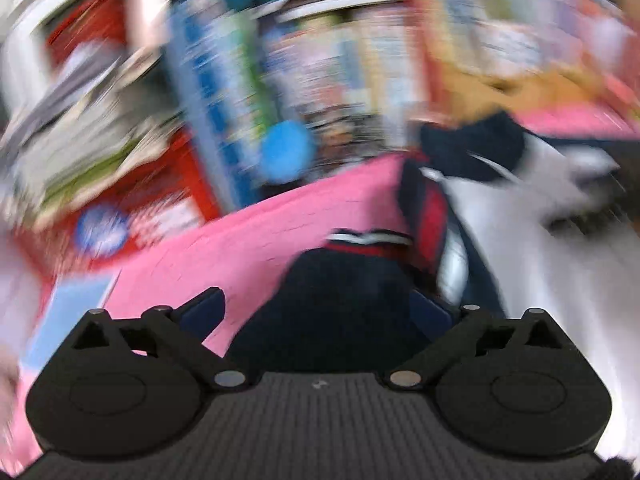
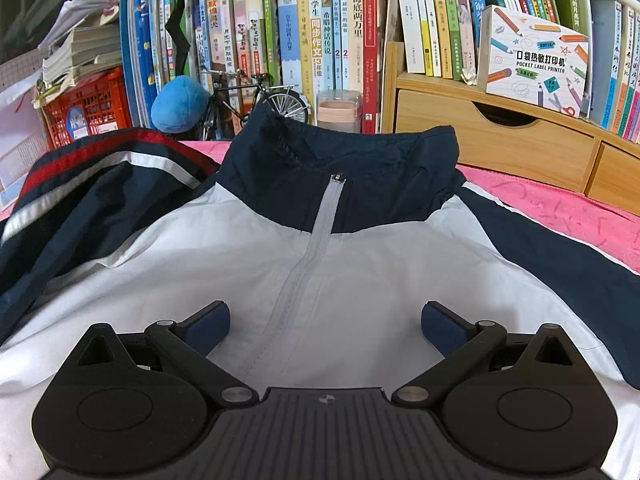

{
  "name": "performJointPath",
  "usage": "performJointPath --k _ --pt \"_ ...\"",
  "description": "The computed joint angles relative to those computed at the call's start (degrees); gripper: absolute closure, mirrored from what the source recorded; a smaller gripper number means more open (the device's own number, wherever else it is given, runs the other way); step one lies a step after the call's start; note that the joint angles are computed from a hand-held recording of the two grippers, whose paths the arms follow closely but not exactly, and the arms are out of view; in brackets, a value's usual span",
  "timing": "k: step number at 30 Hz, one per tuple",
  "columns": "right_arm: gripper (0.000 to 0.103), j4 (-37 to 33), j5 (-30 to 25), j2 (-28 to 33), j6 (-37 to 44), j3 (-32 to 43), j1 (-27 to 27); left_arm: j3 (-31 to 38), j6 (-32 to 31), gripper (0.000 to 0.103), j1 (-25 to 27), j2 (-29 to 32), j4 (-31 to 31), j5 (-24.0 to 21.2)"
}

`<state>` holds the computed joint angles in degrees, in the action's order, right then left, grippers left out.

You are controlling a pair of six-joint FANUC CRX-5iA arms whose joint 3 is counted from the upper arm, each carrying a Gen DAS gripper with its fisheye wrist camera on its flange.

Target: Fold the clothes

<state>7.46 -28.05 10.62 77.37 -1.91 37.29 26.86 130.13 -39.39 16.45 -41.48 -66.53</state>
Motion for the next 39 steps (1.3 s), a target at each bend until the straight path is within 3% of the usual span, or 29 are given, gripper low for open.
performJointPath --k 2,6,8,10,12,13,16,23,27,30,32,33,36,38,39 --pt "0.000 -0.06 0.03 0.01 0.07 -0.01 -0.03 1.63 -1.16 0.003 1.29 1.78 2.99 0.60" --pt "0.000 0.02 0.08 0.02 -0.02 -0.04 -0.03 10.13 -10.79 0.005 -2.25 9.70 -0.83 -8.02" --pt "0.000 0.11 0.10 0.01 -0.15 -0.08 -0.01 10.16 -12.15 0.020 -4.10 10.02 -4.03 -7.95" --pt "0.000 0.24 0.12 0.00 -0.31 -0.12 0.02 9.55 -13.83 0.057 -3.63 9.36 -2.33 -7.40" --pt "0.000 0.29 0.13 -0.01 -0.38 -0.14 0.03 10.06 -14.54 0.079 -4.02 9.59 -3.68 -10.03" --pt "0.000 0.32 0.13 -0.02 -0.43 -0.16 0.03 10.59 -14.55 0.086 -4.36 9.86 -5.18 -12.04" --pt "0.000 0.43 0.17 -0.04 -0.58 -0.22 0.06 11.30 -9.63 0.094 -3.78 9.52 -8.16 -16.36" --pt "0.000 0.71 0.27 -0.07 -0.94 -0.37 0.12 10.37 12.15 0.094 -1.62 4.83 -20.58 -28.04" --pt "0.000 0.81 0.30 -0.07 -1.08 -0.40 0.15 5.36 26.44 0.094 2.83 -0.58 -16.71 -29.78" --pt "0.000 0.88 0.29 -0.07 -1.17 -0.39 0.16 2.37 26.63 0.093 3.99 -2.08 -14.85 -30.29" --pt "0.000 0.88 0.28 -0.09 -1.16 -0.40 0.16 0.95 26.51 0.081 4.64 -2.51 -13.28 -29.69" --pt "0.000 0.88 0.28 -0.09 -1.16 -0.40 0.16 0.19 26.53 0.069 5.11 -2.78 -12.27 -29.09" --pt "0.000 0.87 0.27 -0.09 -1.14 -0.39 0.16 -3.99 30.14 0.009 7.68 -5.29 -7.35 -22.59" --pt "0.000 0.87 0.27 -0.09 -1.14 -0.39 0.16 -6.26 31.86 0.007 9.40 -6.22 -5.11 -18.36" --pt "0.000 0.87 0.27 -0.09 -1.14 -0.39 0.16 -6.28 32.59 0.014 9.51 -5.67 -4.63 -17.89"
